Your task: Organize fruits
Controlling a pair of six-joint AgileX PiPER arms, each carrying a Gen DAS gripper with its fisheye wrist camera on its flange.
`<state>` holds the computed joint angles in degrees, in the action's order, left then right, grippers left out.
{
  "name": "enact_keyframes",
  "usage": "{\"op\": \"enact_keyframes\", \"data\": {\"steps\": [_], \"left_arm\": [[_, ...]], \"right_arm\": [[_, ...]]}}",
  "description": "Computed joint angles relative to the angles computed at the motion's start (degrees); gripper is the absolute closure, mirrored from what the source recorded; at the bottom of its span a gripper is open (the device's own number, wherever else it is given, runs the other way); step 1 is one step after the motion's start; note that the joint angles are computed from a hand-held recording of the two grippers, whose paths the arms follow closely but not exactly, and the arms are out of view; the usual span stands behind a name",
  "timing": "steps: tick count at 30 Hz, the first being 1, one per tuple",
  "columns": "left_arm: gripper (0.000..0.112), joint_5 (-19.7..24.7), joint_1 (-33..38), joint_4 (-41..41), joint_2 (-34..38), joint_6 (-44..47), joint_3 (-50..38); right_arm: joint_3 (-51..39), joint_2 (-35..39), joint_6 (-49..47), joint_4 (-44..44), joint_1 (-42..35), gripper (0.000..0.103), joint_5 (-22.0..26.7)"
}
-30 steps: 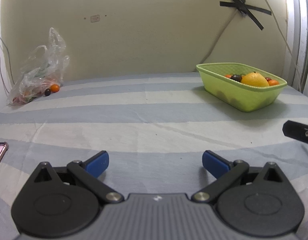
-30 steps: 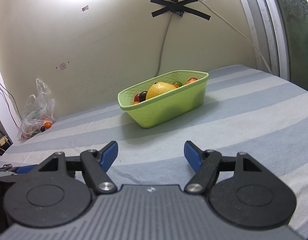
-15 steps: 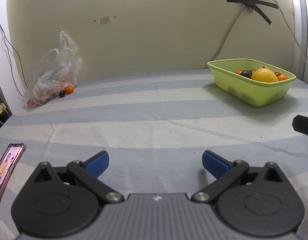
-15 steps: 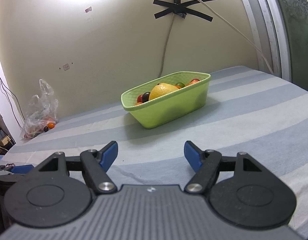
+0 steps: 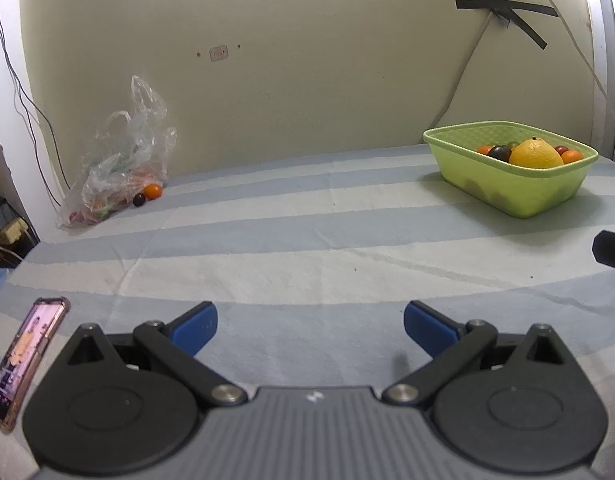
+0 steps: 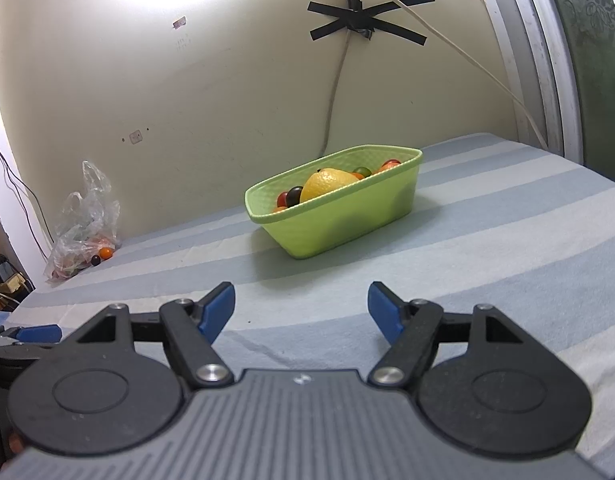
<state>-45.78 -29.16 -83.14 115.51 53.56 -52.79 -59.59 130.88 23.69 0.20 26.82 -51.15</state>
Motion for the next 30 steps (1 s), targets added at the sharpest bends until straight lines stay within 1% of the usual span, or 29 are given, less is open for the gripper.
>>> {"op": "enact_keyframes", "data": {"steps": [17,30], "left_arm": [[0.009,-0.4,-0.1,-0.6,1.1,1.6,-1.1],[0.009,1.1,0.5,-0.2,0.7,2.3,-0.8]], "right_arm": [[-0.1,0.0,0.5,-0.8,-0.2,0.027,-0.1],[-0.1,0.0,0.7,-1.1,-0.3,0.027,0.0]]}}
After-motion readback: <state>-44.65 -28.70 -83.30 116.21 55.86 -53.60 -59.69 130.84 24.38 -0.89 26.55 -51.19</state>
